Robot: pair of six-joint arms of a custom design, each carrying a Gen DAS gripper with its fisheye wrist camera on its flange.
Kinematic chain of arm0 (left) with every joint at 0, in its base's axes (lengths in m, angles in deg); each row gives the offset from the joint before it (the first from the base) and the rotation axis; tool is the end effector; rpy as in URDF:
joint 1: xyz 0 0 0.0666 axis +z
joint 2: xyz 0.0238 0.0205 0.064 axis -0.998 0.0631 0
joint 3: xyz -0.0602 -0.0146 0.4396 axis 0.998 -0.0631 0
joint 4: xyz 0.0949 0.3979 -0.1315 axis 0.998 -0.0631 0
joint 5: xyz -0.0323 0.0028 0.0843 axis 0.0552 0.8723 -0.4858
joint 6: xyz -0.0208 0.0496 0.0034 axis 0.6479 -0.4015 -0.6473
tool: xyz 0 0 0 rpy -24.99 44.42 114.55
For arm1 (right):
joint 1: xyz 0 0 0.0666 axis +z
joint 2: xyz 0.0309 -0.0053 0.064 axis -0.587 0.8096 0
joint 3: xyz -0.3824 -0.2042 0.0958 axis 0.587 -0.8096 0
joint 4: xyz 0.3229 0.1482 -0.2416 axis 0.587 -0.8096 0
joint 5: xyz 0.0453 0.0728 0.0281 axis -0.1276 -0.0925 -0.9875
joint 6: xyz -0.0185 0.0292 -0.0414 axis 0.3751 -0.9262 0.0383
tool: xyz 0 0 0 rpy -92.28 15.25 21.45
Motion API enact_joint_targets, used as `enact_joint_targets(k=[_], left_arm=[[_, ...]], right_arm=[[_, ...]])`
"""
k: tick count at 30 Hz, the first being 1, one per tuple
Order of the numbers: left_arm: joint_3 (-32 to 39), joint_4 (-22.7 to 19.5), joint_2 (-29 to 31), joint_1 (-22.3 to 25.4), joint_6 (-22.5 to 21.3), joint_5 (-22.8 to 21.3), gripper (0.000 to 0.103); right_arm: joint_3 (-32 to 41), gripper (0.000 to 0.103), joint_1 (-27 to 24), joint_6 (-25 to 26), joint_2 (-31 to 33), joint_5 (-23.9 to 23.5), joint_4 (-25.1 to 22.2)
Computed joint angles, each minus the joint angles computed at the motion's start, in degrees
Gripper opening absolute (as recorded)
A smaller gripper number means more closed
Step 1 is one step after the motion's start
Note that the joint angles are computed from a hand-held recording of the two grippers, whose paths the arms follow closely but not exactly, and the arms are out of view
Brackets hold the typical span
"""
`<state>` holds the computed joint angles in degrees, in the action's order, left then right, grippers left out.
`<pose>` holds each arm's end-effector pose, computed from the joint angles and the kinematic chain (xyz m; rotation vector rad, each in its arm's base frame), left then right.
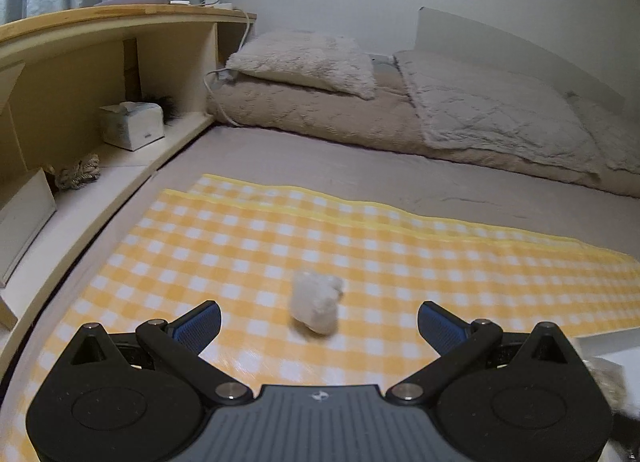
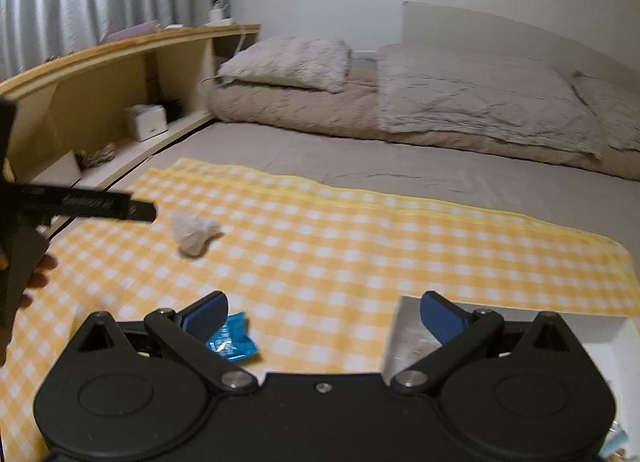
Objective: Organize soft objects
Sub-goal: 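Move the left tool to the tissue bundle while the right tool reaches the blue sachet, then close the left tool on the tissue bundle while the right tool grips the blue sachet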
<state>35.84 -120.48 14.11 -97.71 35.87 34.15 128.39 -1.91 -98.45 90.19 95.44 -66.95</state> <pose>0.6095 -0.1175 0.5213 -0.0275 2.2232 -0.0358 0.5266 0.3407 0.5192 -0.1813 2.1813 0.1014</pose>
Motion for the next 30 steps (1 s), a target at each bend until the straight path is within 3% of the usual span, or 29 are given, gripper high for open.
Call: enact_joint_targets(k=[7,11,16,19,23,27,30], left_arm=[[3.6,0.9,5.2,1.0,-3.1,0.6,0.103],[5.6,1.7,8.1,1.3,-2.6,2.3,0.100],[8.1,-0.3,11.8,1.6,-0.8,4.0,0.083],[8.7,-1.3,13.0,1.6,-2.3,4.2,0.074],[8.2,-0.7,13.4,2.0,-3.2,4.5,0.069],[7.7,0.2,13.7,2.5,-2.3,4.6,0.063],[8.0,-0.2,14.0,2.8,-0.6,6.0,0.058]], right_arm=[[3.1,0.103,0.8,4.9,4.2,-3.3,-1.8],[4.8,0.103,1.1,9.4,6.3,-6.4,-3.8],[7.3,0.103,1.0,12.9,9.3,-11.3,-5.6],[9.0,0.100,0.9,13.8,11.4,-13.6,-6.2],[11.0,0.097,0.6,14.4,13.9,-14.9,-6.9],[11.9,0.096,0.5,13.5,15.6,-15.8,-6.5],[12.3,0.089,0.5,13.6,16.4,-16.3,-6.4]])
